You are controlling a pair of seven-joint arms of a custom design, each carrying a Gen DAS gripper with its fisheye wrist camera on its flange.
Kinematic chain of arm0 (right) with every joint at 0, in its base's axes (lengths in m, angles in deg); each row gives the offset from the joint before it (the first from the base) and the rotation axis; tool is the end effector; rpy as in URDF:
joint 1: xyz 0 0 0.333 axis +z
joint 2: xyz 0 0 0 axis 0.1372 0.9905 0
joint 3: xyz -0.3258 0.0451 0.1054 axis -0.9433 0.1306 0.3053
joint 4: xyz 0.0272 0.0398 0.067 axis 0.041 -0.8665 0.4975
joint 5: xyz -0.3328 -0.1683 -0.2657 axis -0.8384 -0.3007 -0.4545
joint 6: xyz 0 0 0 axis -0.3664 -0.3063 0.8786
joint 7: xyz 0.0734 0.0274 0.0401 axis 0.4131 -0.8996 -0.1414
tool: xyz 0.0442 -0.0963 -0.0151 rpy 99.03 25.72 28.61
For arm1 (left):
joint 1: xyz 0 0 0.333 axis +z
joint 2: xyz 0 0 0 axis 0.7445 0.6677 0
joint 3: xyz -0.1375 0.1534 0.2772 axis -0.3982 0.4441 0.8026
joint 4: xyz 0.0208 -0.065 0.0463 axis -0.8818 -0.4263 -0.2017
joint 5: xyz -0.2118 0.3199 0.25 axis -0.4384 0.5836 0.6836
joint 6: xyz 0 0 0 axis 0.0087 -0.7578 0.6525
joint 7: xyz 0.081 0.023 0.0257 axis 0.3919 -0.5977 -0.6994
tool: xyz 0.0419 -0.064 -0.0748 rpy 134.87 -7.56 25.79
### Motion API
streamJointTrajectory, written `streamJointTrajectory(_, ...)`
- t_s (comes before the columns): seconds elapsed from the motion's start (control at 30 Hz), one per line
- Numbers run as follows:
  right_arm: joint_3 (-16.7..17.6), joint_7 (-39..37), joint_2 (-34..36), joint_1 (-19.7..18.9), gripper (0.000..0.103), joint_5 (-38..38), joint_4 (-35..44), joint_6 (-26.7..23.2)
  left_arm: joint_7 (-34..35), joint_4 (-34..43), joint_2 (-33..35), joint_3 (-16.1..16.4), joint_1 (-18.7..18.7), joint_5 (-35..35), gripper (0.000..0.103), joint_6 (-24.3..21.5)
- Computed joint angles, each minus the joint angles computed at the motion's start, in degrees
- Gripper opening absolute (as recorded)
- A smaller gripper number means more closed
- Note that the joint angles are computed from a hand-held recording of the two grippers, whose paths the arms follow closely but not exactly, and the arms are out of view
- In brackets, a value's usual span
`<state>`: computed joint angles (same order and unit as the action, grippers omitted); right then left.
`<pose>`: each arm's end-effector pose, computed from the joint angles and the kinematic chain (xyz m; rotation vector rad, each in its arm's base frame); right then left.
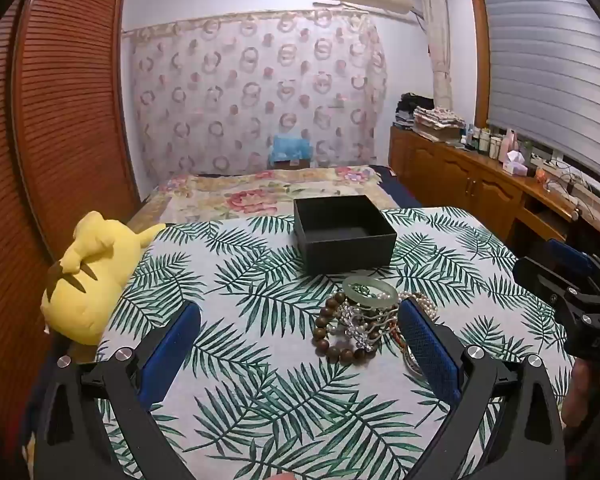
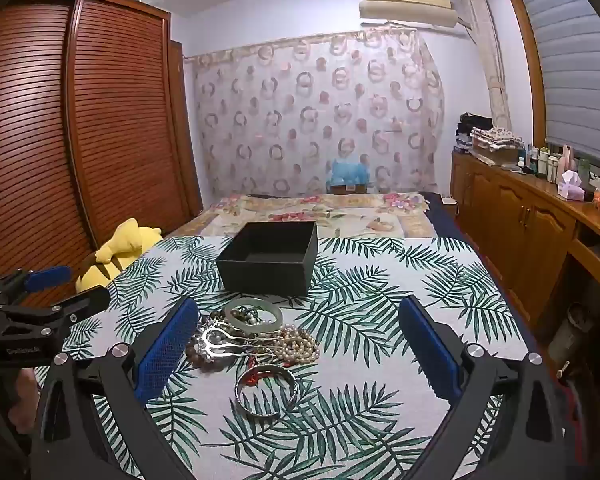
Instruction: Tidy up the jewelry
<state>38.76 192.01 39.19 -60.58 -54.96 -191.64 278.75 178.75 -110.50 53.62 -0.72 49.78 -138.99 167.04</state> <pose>0.5534 0.0882 0.4771 -1.2109 1.8039 -1.0647 0.7260 -0.1687 0.4857 -1.0386 2.1706 -1.2165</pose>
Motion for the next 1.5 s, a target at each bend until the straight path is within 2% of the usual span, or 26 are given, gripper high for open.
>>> streamJointTrajectory(1.5, -0.1, -0.3, 0.0, 0.2, 0.100, 0.3, 0.0, 0.1, 1.3, 0.5, -0.8, 0.6, -0.4, -2.4, 0.095, -1.3)
